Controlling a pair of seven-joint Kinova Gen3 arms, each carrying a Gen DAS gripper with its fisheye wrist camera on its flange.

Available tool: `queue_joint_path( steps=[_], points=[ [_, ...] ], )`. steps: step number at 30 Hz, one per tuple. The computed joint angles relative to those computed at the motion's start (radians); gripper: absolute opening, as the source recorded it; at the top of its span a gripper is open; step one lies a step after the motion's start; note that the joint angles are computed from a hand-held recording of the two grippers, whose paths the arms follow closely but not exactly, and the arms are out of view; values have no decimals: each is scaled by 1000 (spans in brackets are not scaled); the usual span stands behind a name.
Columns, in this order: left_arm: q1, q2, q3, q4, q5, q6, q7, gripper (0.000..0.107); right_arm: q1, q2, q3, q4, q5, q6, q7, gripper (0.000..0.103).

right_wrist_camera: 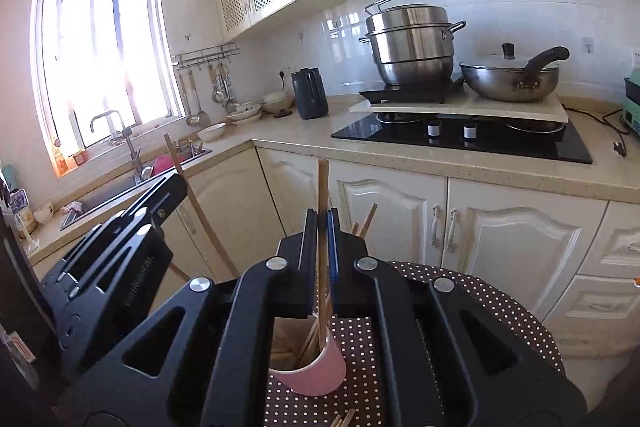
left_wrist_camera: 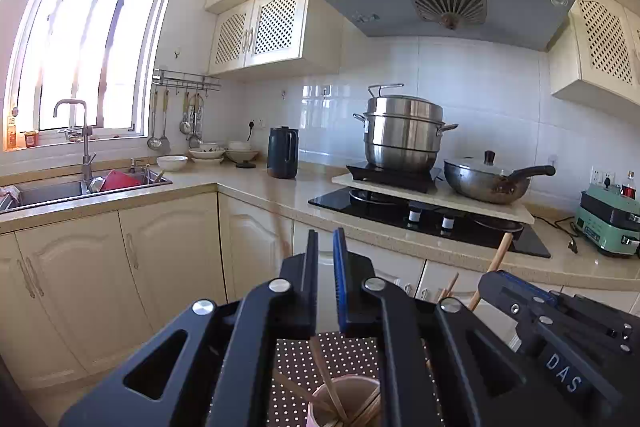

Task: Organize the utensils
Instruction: 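Open both grippers to release the chopsticks into the cup, then withdraw both open grippers from the cup toward the chopstick bundle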

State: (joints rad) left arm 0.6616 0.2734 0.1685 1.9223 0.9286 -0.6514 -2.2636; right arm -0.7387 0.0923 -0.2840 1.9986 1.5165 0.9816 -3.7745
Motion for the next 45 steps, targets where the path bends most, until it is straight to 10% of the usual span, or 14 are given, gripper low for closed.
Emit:
queue_joint_path(
  steps=[3,9,13,45],
  points=[
    [-4,-10,-1,8,1,10,-5,29,3,-6,-1,-1,-29,-18,27,8],
    [2,-31,2,36,10,-8,-29,30,-8,-13,-8,7,-61,3,31,16],
    [-8,-53,10,66,7,-24,-21,30,-26,-10,-19,12,-72,50,33,49],
    [-62,-188,66,392,-59,79,108,36,-288,64,-92,25,-241,298,-9,71]
  ],
)
